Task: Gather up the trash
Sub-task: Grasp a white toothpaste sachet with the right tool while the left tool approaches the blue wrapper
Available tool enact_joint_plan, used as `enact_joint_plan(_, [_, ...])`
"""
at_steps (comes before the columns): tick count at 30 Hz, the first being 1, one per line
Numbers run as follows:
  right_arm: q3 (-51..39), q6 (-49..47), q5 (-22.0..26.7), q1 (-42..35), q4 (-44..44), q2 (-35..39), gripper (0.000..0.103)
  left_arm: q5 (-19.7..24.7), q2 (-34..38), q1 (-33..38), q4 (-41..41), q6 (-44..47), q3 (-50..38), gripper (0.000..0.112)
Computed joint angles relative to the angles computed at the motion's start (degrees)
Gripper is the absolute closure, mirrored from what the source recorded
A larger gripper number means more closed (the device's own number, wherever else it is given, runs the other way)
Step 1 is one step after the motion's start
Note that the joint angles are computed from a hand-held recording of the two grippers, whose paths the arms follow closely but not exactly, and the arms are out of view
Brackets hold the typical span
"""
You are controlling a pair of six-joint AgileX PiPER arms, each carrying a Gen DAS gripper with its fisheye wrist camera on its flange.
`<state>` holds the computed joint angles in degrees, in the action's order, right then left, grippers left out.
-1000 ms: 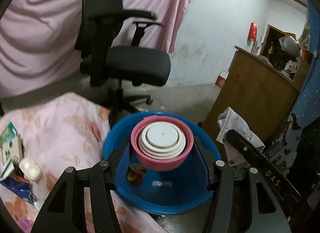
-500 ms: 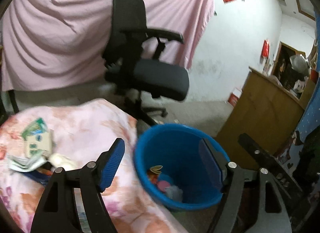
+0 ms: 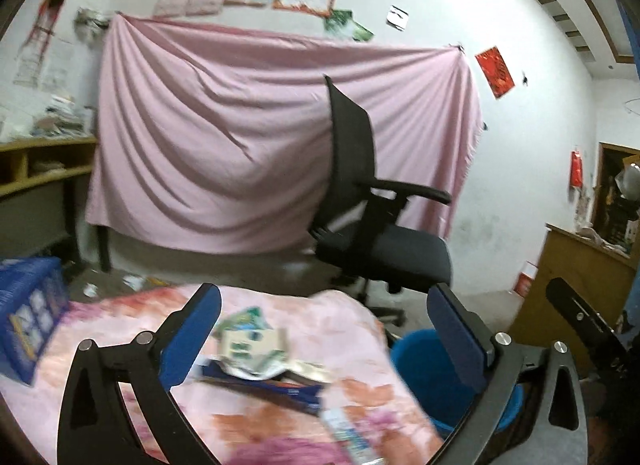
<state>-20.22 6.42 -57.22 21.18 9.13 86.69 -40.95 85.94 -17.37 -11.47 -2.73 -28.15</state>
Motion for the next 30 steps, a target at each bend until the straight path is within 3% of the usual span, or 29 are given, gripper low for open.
enact_joint_plan(7, [-3.0,-8.8,3.8,9.8,7.8,0.5,0.0,-5.3,-3.3,10.0,7.5,-3.1,8.4,0.011])
enact_joint_plan(12, [-10.1,-19.8,15.5,14.8,19.4,3.0,0.0,-7.6,-2.1,17.8,14.7,-5.5,11.3,0.011])
enact_joint_plan(19, [-16.0,-25.4,26.7,16.0,25.0,7.6,0.0,-9.5,2.5,25.3,22.4,-6.9,12.4,0.011])
enact_joint_plan(24, [-20.4,-26.1,36.4,15.1,24.2,11.2,0.007,-5.7,6.5,25.6,23.9,-3.7,9.8,0.011])
enact_joint_plan(26, [-22.1,-25.4,40.8,14.5,22.8,12.1,0.018,-3.8,8.5,24.7,23.2,-2.2,8.1,0.011])
enact_joint_plan(30, [-25.3,-24.3,47.9,13.5,20.8,14.6,0.028,3.7,11.5,24.6,26.1,-4.2,2.8,0.012])
